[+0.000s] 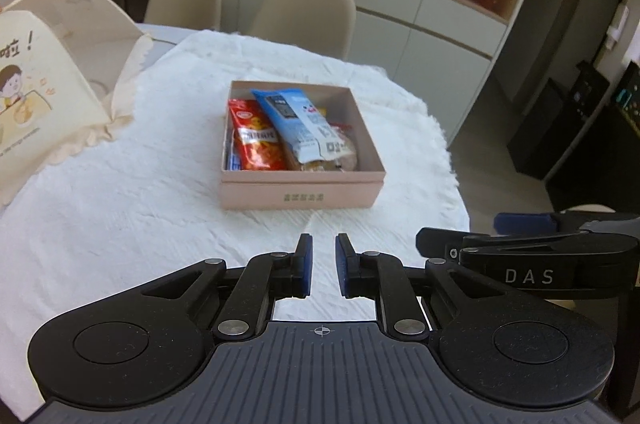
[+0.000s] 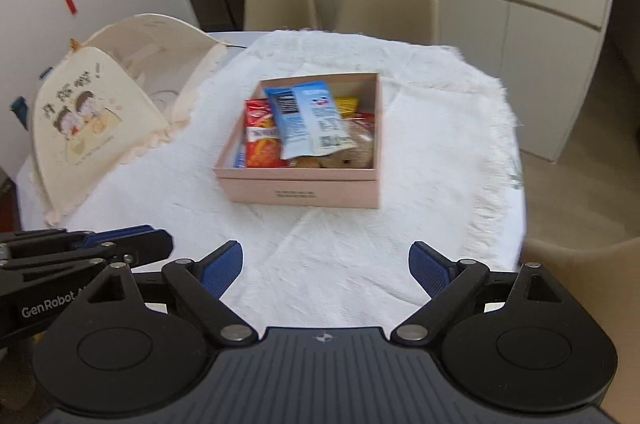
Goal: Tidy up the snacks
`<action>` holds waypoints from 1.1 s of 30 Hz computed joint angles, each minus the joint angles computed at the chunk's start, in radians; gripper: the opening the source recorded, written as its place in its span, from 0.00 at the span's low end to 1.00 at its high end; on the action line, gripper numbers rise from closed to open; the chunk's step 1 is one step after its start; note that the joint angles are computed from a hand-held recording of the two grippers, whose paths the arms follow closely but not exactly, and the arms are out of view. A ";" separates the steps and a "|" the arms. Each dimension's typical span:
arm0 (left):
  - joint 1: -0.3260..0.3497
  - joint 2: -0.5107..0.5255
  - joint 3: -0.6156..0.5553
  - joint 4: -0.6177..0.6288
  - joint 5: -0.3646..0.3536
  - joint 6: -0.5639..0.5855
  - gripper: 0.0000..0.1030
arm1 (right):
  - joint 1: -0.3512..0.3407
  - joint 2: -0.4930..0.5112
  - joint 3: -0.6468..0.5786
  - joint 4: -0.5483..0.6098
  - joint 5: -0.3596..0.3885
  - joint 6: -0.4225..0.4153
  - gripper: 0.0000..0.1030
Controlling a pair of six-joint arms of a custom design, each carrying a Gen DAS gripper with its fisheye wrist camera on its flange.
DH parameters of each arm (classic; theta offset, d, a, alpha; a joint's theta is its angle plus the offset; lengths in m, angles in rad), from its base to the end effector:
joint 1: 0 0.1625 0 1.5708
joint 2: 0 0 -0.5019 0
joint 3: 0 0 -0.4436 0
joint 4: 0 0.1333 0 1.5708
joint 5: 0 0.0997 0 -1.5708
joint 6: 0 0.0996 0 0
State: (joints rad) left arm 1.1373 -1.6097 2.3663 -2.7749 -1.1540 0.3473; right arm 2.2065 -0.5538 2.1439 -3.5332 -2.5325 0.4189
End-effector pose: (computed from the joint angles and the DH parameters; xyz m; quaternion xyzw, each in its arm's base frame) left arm -0.0240 -0.4653 0.3205 0.3206 0.8997 -0.2256 0.1922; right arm 0.3574 -0.3974 -0.0339 0.0092 -0.8754 0.3705 0.3102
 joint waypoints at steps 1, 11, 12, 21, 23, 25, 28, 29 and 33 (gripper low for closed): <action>-0.005 -0.005 0.003 0.007 0.004 -0.004 0.16 | 0.001 0.000 0.003 0.004 -0.003 0.004 0.88; -0.022 -0.024 0.019 0.031 0.037 -0.022 0.16 | -0.001 -0.004 0.019 0.012 0.017 0.033 0.88; -0.022 -0.027 0.019 0.034 0.037 -0.022 0.16 | -0.001 -0.003 0.019 0.014 0.018 0.036 0.88; -0.017 -0.032 0.017 0.044 0.029 -0.027 0.16 | 0.009 0.005 0.014 0.014 0.016 0.030 0.88; -0.016 -0.032 0.016 0.045 0.028 -0.025 0.16 | 0.011 0.006 0.012 0.015 0.015 0.029 0.88; -0.017 -0.032 0.016 0.045 0.029 -0.026 0.16 | 0.012 0.007 0.010 0.016 0.014 0.028 0.88; -0.018 -0.035 0.017 0.050 0.028 -0.031 0.16 | 0.018 0.009 0.007 0.021 0.007 0.033 0.88; -0.018 -0.036 0.015 0.054 0.025 -0.032 0.16 | 0.019 0.009 0.006 0.020 0.007 0.034 0.88; -0.020 -0.038 0.015 0.055 0.026 -0.036 0.16 | 0.016 0.007 0.008 0.013 0.010 0.026 0.88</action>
State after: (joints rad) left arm 1.1171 -1.6472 2.3813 -2.7194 -1.1278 0.3117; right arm 2.2228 -0.5465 2.1522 -3.5201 -2.5224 0.4451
